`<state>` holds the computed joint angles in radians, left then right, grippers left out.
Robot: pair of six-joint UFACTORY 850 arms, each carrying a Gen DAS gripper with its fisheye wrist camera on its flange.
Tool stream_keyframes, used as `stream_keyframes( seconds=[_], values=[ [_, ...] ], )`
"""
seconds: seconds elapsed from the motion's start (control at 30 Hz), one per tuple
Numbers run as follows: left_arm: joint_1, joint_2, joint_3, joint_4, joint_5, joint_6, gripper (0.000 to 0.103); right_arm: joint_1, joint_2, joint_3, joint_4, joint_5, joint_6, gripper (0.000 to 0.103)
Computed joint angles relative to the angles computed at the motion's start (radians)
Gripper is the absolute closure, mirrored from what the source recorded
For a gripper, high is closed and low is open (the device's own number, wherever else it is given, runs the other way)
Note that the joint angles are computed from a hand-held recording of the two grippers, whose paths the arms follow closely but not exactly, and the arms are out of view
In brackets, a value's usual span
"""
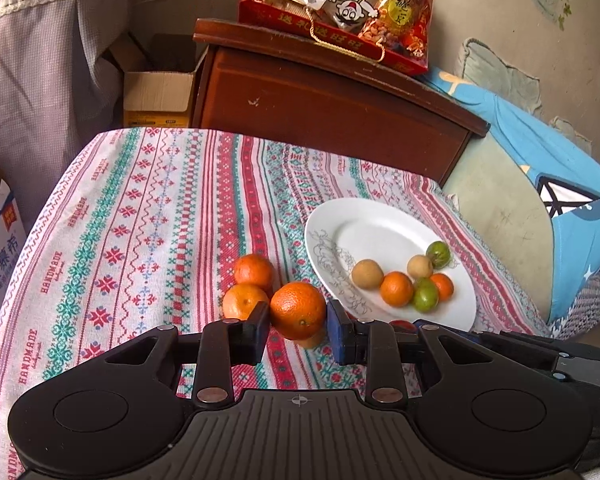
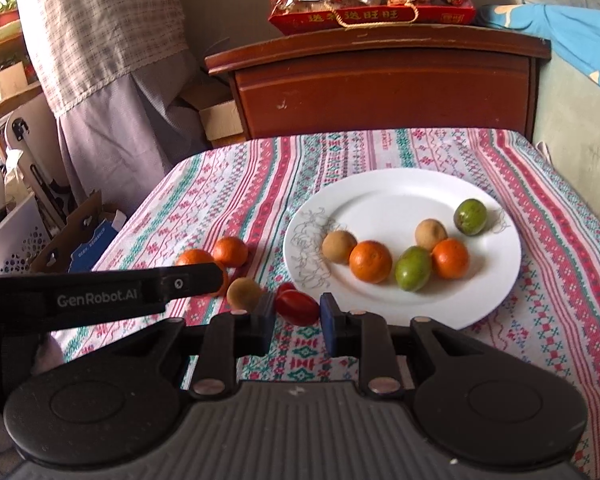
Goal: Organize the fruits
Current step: 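Grasp and lift the red tomato with right gripper while left gripper lifts the tangerine, then lower the tomato onto the plate with right gripper while left gripper releases the tangerine there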
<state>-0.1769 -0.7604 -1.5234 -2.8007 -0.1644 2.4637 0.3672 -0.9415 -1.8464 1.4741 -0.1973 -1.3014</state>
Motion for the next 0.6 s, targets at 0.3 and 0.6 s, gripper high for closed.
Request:
stream_keyframes(
  seconds=[0.3, 0.6],
  values=[
    [0.001, -0.012, -0.069, 0.153, -0.014, -0.13, 0.075, -0.031, -0.014, -0.078, 0.022, 0.014, -0.02, 0.079],
    [-0.002, -0.117, -0.239, 0.568, 0.033, -0.548, 0.075, -0.055, -0.105, -0.224, -0.337, 0.01, 0.403, 0.079]
  ],
)
